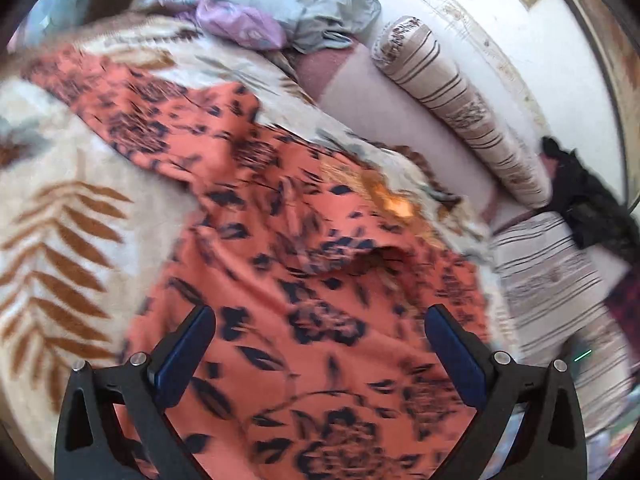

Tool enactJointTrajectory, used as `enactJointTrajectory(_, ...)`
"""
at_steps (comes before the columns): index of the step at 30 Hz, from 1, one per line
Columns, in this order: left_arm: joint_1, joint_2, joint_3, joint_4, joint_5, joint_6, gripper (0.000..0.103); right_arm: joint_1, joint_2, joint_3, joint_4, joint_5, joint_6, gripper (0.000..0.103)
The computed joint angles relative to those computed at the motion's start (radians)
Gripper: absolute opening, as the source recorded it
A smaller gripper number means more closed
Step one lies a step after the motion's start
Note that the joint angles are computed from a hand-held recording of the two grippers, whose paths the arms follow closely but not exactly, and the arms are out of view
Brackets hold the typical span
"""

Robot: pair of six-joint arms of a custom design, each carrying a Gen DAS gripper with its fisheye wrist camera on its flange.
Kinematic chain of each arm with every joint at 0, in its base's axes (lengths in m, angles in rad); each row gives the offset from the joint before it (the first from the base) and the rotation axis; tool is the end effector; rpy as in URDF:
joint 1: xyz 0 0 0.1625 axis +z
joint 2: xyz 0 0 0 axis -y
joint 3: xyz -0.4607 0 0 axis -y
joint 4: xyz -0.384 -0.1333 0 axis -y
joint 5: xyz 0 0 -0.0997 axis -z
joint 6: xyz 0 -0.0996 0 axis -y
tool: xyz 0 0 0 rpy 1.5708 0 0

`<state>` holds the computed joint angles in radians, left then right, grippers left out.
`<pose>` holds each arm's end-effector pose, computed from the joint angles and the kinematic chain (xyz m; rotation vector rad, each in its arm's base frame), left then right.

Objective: Fold small clothes

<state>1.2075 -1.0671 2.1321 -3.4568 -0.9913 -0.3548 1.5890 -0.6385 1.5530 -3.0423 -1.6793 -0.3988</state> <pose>-0.0154 -0.5690 0.2462 -0.3240 2.5826 -1.3222 0.1360 -0.7389 0.1015 0.5433 -2.7806 0.7663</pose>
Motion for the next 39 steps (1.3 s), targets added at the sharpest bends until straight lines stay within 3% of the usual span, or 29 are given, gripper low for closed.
enactJointTrajectory(3, 0.047, -0.006, -0.062, 0.063, -0.204, -0.095, 0.103, -0.057, -0.01, 0.085, -0.133, 0.124, -0.079, 0.1)
enactJointTrajectory(5, 0.065, 0.01, -0.12, 0.1, -0.266, -0.148, 0.103, -0.054, -0.008, 0.07, -0.104, 0.114, -0.078, 0.102)
enactJointTrajectory(10, 0.121, 0.093, -0.267, 0.196, -0.404, -0.314, 0.103, -0.067, 0.01, 0.051, -0.103, 0.18, -0.06, 0.102)
enactJointTrajectory(13, 0.146, 0.147, -0.282, 0.11, -0.501, -0.47, 0.103, -0.073, 0.002, 0.059, -0.103, 0.193, -0.062, 0.102)
enactJointTrajectory(15, 0.146, 0.176, -0.289, 0.071, -0.516, -0.536, 0.103, -0.072, 0.009, 0.053, -0.104, 0.201, -0.057, 0.102)
enactJointTrajectory(18, 0.139, 0.202, -0.318, 0.06, -0.458, -0.553, 0.103, -0.074, 0.007, 0.056, -0.104, 0.208, -0.056, 0.102)
enactJointTrajectory(21, 0.139, 0.212, -0.359, 0.121, -0.314, -0.56, 0.101, -0.075, 0.006, 0.056, -0.103, 0.21, -0.056, 0.102)
enactJointTrajectory(22, 0.138, 0.207, -0.36, 0.131, -0.272, -0.593, 0.088, -0.075, 0.006, 0.057, -0.104, 0.209, -0.056, 0.102)
enactJointTrajectory(23, 0.136, 0.198, -0.365, 0.148, -0.246, -0.588, 0.063, -0.075, 0.006, 0.057, -0.104, 0.209, -0.056, 0.102)
enactJointTrajectory(24, 0.125, 0.188, -0.375, 0.18, -0.21, -0.542, 0.048, -0.075, 0.006, 0.057, -0.105, 0.21, -0.056, 0.102)
enactJointTrajectory(25, 0.098, 0.172, -0.387, 0.222, -0.132, -0.453, 0.026, -0.075, 0.007, 0.056, -0.104, 0.209, -0.057, 0.102)
enactJointTrajectory(26, 0.069, 0.166, -0.392, 0.222, -0.047, -0.348, 0.017, -0.074, 0.007, 0.056, -0.104, 0.207, -0.057, 0.102)
enactJointTrajectory(29, -0.013, 0.178, -0.397, 0.145, 0.159, -0.034, 0.017, -0.073, 0.008, 0.055, -0.104, 0.203, -0.059, 0.102)
enactJointTrajectory(31, -0.027, 0.189, -0.402, 0.207, 0.263, 0.063, 0.019, -0.074, 0.008, 0.054, -0.103, 0.204, -0.06, 0.102)
enactJointTrajectory(32, -0.001, 0.19, -0.407, 0.3, 0.265, 0.049, 0.022, -0.073, 0.008, 0.055, -0.105, 0.202, -0.06, 0.102)
enactJointTrajectory(34, 0.067, 0.181, -0.399, 0.43, 0.198, -0.093, 0.022, -0.07, 0.008, 0.056, -0.107, 0.196, -0.061, 0.102)
enactJointTrajectory(36, 0.071, 0.133, -0.353, 0.392, 0.15, -0.14, 0.023, -0.069, 0.01, 0.055, -0.107, 0.192, -0.061, 0.102)
enactJointTrajectory(39, 0.049, 0.11, -0.333, 0.405, 0.209, -0.134, 0.034, -0.069, 0.011, 0.053, -0.106, 0.191, -0.062, 0.103)
